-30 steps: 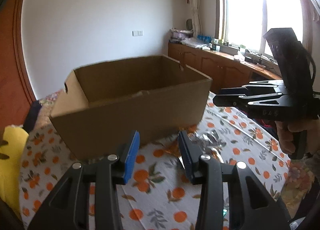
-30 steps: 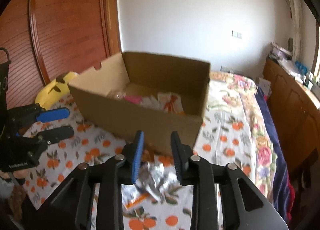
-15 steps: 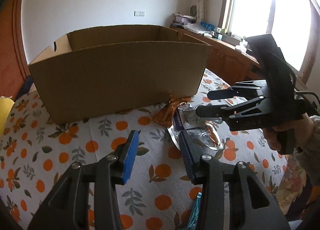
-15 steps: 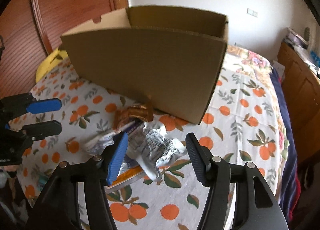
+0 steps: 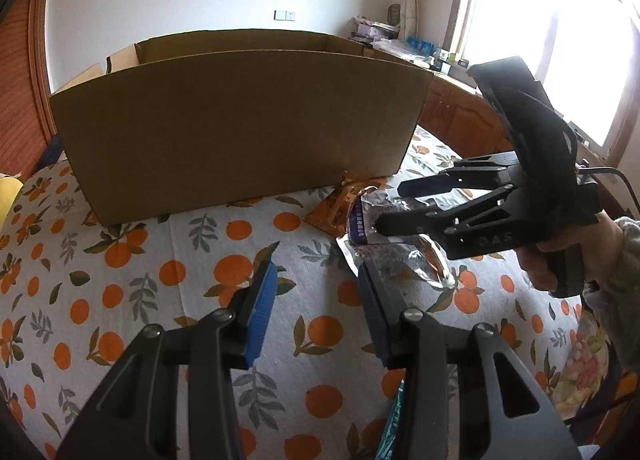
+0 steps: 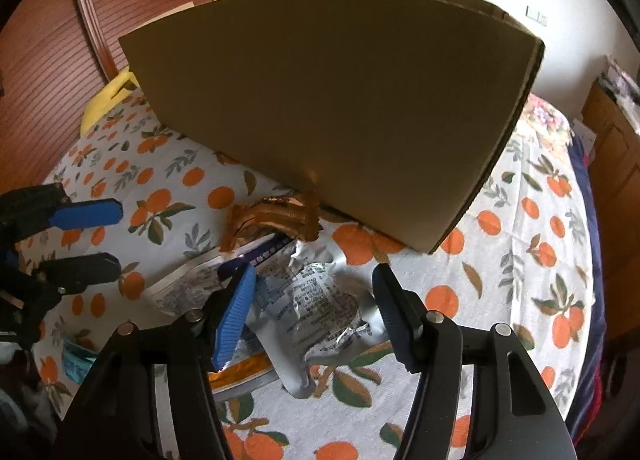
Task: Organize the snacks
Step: 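Move both grippers back to the table and grasp the blue-banded silver pouch with the right, then grasp the orange-edged silver pouch with the left gripper while the right holds its pouch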
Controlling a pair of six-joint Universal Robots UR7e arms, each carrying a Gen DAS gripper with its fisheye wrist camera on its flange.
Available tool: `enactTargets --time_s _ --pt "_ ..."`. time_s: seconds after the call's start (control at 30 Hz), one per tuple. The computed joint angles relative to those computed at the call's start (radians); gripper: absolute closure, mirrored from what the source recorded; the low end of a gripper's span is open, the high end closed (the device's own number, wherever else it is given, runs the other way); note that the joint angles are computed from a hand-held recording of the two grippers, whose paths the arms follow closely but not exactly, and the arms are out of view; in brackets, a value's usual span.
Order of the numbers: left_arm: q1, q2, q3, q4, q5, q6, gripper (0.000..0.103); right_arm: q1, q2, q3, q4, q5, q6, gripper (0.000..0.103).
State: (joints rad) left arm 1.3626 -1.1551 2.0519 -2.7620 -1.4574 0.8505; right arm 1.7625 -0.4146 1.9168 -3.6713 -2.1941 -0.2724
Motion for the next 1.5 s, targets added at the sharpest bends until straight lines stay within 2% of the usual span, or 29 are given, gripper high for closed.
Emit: enactTargets --time_s 0.2,0.3,0.37,0.63,0.83,0.97,1.1,1.2,1.4,1.5 --pt "-0.009 0.005 0.01 -0.003 0.0 -0.011 0.061 0.018 -0.003 0.032 0.004 -0.026 0.018 0.041" --pt "-0.02 0.008 0.022 -0.015 0.002 -0.012 0.061 0.025 -0.009 0.046 0.013 -0.045 0.036 0.045" --pt "-0.025 0.013 0.026 -0.019 0.006 -0.013 0.061 0.036 -0.007 0.049 0.012 -0.094 0.053 0.046" --pt "-0.054 0.023 0.038 0.023 0.005 -0.014 0.056 0.027 -0.007 0.094 -0.09 -0.15 0.08 0.046" --pt "-0.079 0.05 0.038 0.049 0.037 -0.007 0.054 0.009 -0.013 0.122 -0.13 -0.112 0.075 0.045" --pt "-0.092 0.065 0.033 0.086 0.057 -0.014 0.052 0.016 0.018 0.115 -0.193 -0.134 0.026 0.044" --pt "-0.113 0.081 0.054 0.037 0.085 -0.003 0.049 0.01 0.018 0.123 -0.212 -0.118 0.017 0.044" --pt "-0.125 0.086 0.066 0.028 0.089 0.012 0.036 0.008 0.02 0.123 -0.22 -0.115 0.006 0.044" --pt "-0.169 0.096 0.113 -0.052 0.162 0.069 0.031 0.007 0.03 0.125 -0.25 -0.108 -0.009 0.044" --pt "-0.17 0.095 0.097 -0.021 0.168 0.037 0.03 0.006 0.034 0.124 -0.26 -0.105 -0.014 0.044"
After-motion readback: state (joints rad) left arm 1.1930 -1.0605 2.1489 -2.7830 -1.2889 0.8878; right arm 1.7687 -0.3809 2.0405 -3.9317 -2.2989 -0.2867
